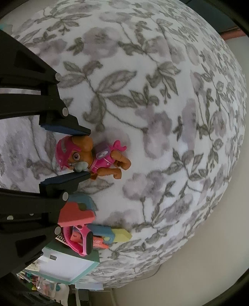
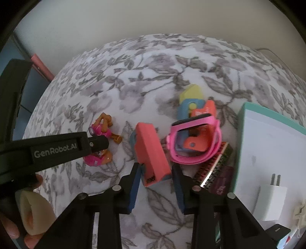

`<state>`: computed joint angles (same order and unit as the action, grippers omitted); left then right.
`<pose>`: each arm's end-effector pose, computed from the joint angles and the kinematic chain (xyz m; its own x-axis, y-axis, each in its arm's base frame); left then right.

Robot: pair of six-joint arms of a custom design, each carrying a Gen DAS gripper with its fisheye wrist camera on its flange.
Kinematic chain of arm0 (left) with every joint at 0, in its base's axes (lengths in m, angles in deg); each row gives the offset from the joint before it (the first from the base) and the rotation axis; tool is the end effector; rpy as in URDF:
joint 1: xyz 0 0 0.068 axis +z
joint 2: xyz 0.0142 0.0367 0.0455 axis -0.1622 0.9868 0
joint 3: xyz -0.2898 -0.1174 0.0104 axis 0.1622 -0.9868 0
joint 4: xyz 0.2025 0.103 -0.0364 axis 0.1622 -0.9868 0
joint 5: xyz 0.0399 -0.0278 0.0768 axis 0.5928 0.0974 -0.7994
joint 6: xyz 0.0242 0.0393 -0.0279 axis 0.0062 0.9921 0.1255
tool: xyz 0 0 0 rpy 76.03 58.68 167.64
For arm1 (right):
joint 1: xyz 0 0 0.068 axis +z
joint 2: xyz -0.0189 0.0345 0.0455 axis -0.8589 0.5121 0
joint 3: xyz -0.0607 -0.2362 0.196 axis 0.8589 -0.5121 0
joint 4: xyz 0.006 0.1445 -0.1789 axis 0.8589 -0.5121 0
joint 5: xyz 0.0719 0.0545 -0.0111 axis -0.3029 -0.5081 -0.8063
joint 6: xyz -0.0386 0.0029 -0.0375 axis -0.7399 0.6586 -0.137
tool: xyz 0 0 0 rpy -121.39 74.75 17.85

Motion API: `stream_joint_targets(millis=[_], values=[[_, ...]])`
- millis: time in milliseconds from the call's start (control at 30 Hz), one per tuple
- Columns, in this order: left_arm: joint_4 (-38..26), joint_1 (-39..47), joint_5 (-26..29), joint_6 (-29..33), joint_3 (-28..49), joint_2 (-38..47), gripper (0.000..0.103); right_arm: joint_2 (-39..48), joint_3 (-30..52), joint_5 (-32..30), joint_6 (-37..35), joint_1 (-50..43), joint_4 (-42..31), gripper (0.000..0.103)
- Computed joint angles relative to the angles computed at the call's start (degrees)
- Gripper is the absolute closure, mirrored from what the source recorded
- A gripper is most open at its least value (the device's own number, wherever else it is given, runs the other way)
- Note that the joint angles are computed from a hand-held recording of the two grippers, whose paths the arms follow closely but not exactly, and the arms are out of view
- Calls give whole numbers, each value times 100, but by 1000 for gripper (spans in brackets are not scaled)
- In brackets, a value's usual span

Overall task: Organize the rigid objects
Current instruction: 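Grasp the pink-and-blue toy phone with the right tool while the left tool grasps the pink toy figure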

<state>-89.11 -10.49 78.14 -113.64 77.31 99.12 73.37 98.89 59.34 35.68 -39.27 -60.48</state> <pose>0.2962 -0.0061 0.1934 -0.6737 -0.7151 -0.1865 -0.6857 0.6989 -0.2032 0.3418 0.1352 0.1849 -0.7745 -0.5082 -0.3767 -0.6040 0.7710 0.2019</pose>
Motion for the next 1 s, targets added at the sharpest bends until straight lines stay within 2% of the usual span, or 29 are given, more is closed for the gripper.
stream_joint_targets(millis=[267, 567, 1000], values=[[-10, 131, 70, -43, -139, -122, 64, 77, -51, 36, 16, 234, 259, 67], [-100, 324, 47, -14, -303, -327, 64, 342, 185, -89, 353, 359, 358, 66], [-97, 221, -76, -185, -98, 17, 63, 465, 242, -225, 706, 332, 549, 66]])
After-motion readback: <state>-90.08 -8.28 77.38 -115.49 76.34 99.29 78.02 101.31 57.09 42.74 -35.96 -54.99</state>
